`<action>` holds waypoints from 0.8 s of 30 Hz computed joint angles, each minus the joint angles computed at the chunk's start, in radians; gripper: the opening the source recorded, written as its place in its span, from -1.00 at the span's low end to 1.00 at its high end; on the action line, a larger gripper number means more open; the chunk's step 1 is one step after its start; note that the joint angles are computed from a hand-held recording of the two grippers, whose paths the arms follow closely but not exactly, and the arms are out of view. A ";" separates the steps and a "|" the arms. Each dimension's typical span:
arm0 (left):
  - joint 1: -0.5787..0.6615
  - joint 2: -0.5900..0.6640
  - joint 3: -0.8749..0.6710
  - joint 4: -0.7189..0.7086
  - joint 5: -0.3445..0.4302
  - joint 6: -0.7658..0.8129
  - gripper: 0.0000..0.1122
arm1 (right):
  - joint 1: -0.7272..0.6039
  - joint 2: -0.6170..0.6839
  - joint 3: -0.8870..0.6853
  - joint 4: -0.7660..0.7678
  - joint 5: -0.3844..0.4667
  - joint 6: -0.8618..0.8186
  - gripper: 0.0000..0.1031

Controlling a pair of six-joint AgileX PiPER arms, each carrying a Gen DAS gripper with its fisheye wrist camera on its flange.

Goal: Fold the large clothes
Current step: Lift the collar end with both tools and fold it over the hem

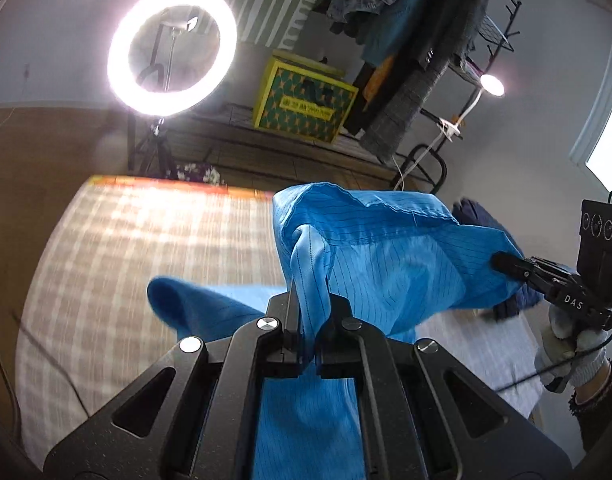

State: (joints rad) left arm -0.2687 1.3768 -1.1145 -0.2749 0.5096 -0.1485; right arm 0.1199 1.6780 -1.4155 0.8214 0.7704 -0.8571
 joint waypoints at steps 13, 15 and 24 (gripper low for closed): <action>-0.273 -0.182 0.400 0.393 -0.088 -0.509 -0.99 | 0.099 -0.288 0.560 0.015 -0.199 -0.121 -1.00; -0.329 -0.191 0.423 0.453 -0.065 -0.582 -0.99 | 0.134 -0.310 0.589 -0.038 -0.237 -0.084 -1.00; -0.659 -0.418 0.451 0.704 0.218 -0.937 -0.90 | -0.093 -0.560 0.685 0.052 0.028 -0.233 -0.47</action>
